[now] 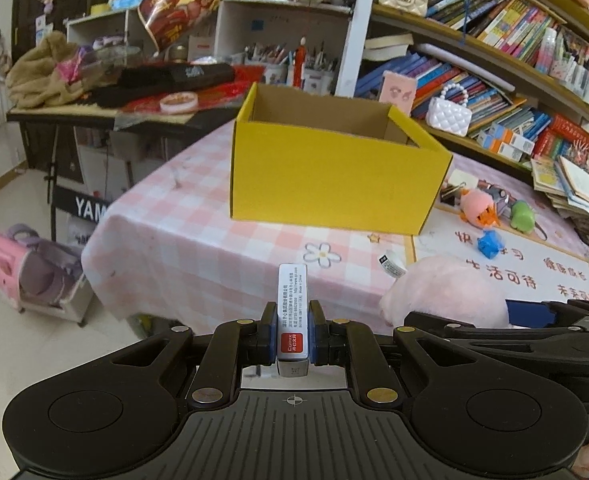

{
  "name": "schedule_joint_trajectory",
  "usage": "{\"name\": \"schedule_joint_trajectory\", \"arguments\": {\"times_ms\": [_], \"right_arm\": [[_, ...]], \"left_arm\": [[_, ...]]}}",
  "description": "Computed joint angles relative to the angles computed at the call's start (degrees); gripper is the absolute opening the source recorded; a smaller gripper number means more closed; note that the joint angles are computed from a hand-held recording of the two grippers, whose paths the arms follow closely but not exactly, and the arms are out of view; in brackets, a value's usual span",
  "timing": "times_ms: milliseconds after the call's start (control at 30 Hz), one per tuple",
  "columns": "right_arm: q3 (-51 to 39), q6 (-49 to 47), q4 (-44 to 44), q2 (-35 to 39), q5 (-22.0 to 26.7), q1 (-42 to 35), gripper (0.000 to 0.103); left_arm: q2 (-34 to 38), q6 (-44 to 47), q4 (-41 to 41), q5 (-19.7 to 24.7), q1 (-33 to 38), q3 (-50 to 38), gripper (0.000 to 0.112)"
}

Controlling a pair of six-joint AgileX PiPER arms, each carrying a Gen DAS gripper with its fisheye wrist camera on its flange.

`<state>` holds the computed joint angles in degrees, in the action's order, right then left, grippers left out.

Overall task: Organize objects
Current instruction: 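Carry the pig and the white box with both tools over the yellow box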

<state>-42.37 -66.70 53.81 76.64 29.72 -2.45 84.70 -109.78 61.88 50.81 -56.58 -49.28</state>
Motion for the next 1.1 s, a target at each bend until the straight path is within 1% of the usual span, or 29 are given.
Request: {"name": "schedule_joint_trajectory", "arguments": {"times_ms": [100,233,367,467,600,700,767,833,933,1033,1100], "right_arm": [[-0.8,2.8,-1.7,0.2,-0.7,1.2,0.084],[-1.6,2.5,-1.4,0.6,-1.3,2.4,0.084],[-3.3,-0.3,1.8,1.6,-2.4,3.5,0.084],[-6.2,-3.2,6.2,3.3,-3.9,4.3,0.084],[-12.4,-9.7,15.6,7.2,-6.1,5.2,0.084],[-18.6,-15.2,22.2,11.5,-6.7,5.5,0.084],[-23.2,-16.9,24.6,14.7,-6.9,5.8,0.084],[-29.0,-14.2,22.6,18.8,-6.8,6.0,0.084],[-38.0,-6.7,15.8,25.3,-6.6,6.6,0.084],[-47.8,2.2,5.6,32.3,-5.0,7.5,0.084],[-55.7,9.1,-2.8,37.6,-2.7,8.2,0.084]], "left_arm": [[-0.7,0.7,1.2,0.2,0.4,0.1,0.013],[-1.3,0.4,2.9,0.0,1.8,0.1,0.013],[-1.5,0.5,4.7,-0.6,3.9,-0.7,0.013],[-1.2,1.0,6.8,-1.4,6.4,-2.5,0.013],[-0.3,2.7,10.4,-3.3,11.1,-6.3,0.013],[1.8,4.1,13.0,-5.8,15.3,-10.2,0.013],[4.2,5.4,14.0,-7.8,18.3,-13.5,0.013],[7.0,6.8,14.4,-9.3,20.7,-17.2,0.013],[12.3,10.4,13.7,-10.7,23.5,-23.3,0.013],[18.1,17.4,7.7,-12.2,26.2,-30.0,0.013],[22.0,22.8,2.9,-12.5,27.6,-34.6,0.013]]}}
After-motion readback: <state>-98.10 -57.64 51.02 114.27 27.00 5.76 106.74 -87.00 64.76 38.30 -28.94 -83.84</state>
